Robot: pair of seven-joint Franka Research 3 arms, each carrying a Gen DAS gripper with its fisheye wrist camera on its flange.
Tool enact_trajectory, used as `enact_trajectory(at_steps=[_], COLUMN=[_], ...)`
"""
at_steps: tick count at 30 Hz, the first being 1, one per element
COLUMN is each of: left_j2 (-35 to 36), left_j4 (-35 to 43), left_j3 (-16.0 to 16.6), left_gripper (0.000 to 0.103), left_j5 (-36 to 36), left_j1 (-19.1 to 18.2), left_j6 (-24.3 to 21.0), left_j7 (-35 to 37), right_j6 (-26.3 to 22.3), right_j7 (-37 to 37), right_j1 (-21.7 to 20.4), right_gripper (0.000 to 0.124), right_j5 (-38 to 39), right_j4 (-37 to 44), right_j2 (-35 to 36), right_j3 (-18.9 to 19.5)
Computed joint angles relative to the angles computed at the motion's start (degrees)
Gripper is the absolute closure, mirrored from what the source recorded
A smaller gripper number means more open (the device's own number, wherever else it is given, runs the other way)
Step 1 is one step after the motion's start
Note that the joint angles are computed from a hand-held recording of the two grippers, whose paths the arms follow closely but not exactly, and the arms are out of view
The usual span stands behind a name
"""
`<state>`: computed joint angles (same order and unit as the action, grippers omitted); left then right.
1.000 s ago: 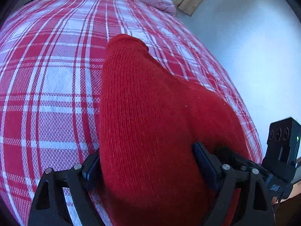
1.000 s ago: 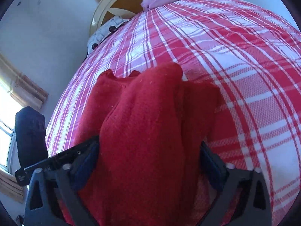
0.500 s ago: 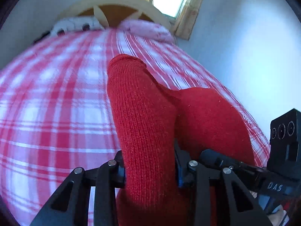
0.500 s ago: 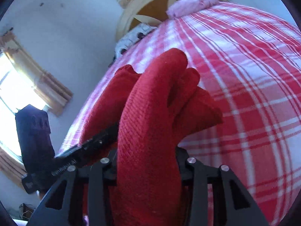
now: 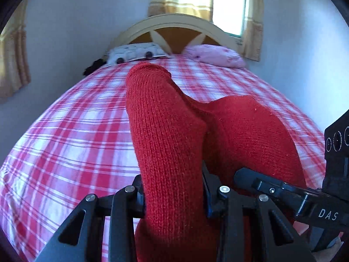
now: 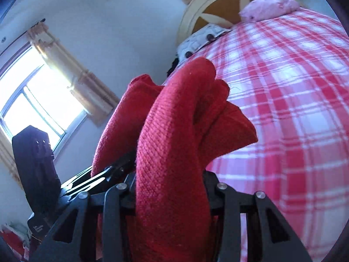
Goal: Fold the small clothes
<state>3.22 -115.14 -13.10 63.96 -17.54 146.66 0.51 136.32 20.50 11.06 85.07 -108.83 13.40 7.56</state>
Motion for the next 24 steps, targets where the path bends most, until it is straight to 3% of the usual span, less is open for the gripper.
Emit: enact_trajectory(at_steps=[7,12,14,16,19,22,24], left_j2=[0.89,4.65,5.55,4.96,3.30,-0.78,-5.23], left_j4=[-2.04,-1.49,-1.90,-3.49,-6.75,-12.68,-17.01], left_j3=[2.25,3.37,4.17,5.19,5.79,5.75,5.31], left_gripper=[0.065,0.063,0.056,0.046,0.033,0.031,0.031], left_j5=[0.98,-4.08,-4.72,-2.93,-8.37,-15.84,-14.86], left_j1=[3.18,4.68,4.86,5.19,7.55,9.73,10.47], left_j6=[0.62,1.61,2.81,5.71,12.15,19.23,20.50], left_j7=[-0.54,2.95,2.34,-1.15,-1.14,1.16,-0.61], right_j6=[3.23,8.29,10.62,10.16,10.35,7.72,8.99], right_j7=[2.85,10.27,12.30,14.77,18.61,19.45,19.14], right_j1=[2.01,4.19,5.26,4.43,3.96,1.30,0.46], right_gripper=[0.081,0.081,0.080,0.079,0.067,0.058,0.050], right_j5=[-2.90,-11.92,-16.24,-17.99,-21.86,-22.98,-23.33], right_j4=[11.39,20.29,22.32,24.02,25.73,26.50,23.41], right_j2=[10.77,19.57,22.06,23.61,25.05,25.61,23.09], right_j3=[3.06,4.37,4.34,5.21,5.83,8.14,8.60])
